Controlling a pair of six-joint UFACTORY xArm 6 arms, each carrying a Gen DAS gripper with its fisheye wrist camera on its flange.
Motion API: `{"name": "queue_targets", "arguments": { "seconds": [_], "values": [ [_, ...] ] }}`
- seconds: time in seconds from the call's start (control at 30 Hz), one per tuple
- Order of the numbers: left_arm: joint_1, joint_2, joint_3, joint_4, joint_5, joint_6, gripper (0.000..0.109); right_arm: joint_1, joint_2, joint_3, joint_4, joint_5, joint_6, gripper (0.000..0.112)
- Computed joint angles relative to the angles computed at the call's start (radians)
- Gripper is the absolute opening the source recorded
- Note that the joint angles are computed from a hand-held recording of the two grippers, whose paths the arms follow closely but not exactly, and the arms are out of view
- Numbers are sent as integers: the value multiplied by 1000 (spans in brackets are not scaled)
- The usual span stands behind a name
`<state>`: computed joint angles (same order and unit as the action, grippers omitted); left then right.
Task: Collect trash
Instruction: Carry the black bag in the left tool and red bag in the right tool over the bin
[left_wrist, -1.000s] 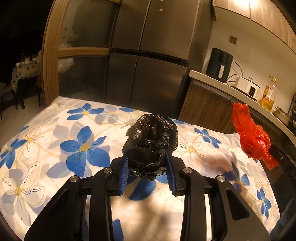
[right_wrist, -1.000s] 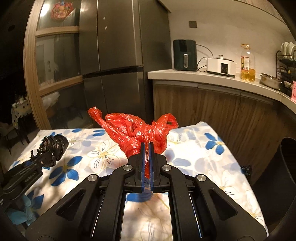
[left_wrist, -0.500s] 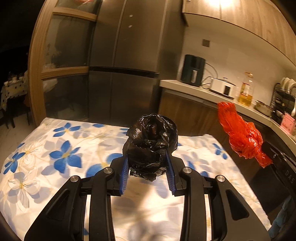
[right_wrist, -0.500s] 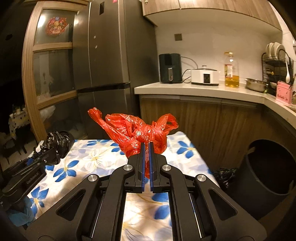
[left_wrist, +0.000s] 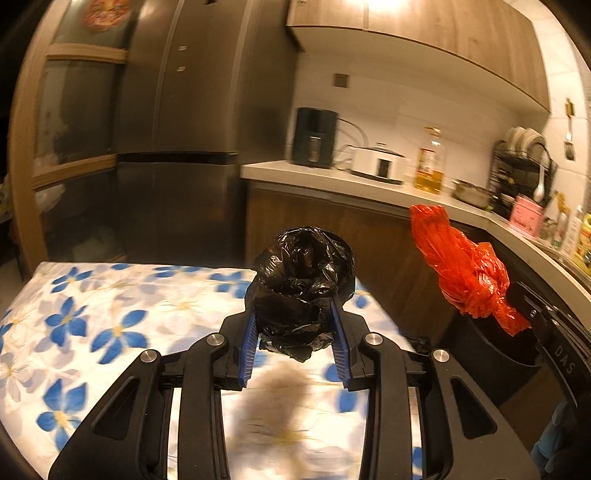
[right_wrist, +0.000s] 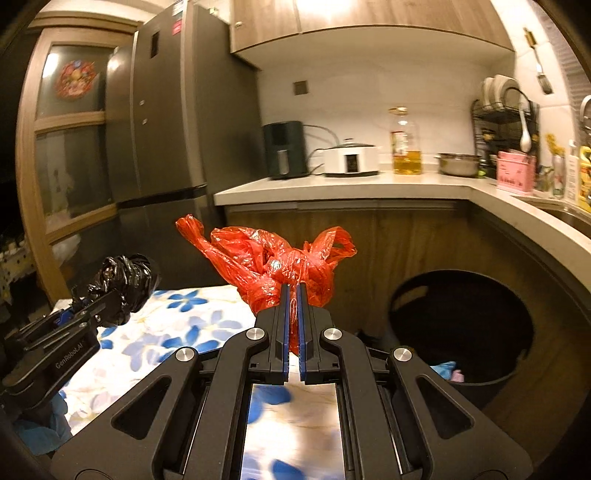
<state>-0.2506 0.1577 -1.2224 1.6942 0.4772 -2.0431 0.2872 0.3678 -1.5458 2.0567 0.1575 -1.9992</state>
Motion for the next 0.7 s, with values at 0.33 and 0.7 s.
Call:
{"name": "queue_targets", "arguments": {
  "seconds": [0.33, 0.7],
  "values": [
    [-109, 192, -245, -60, -46, 144, 34, -137, -7, 3, 73, 0, -43, 4],
    [-168, 420, -563, -204, -102, 357, 34, -228, 53, -65, 42, -29, 9, 4]
  ]
}}
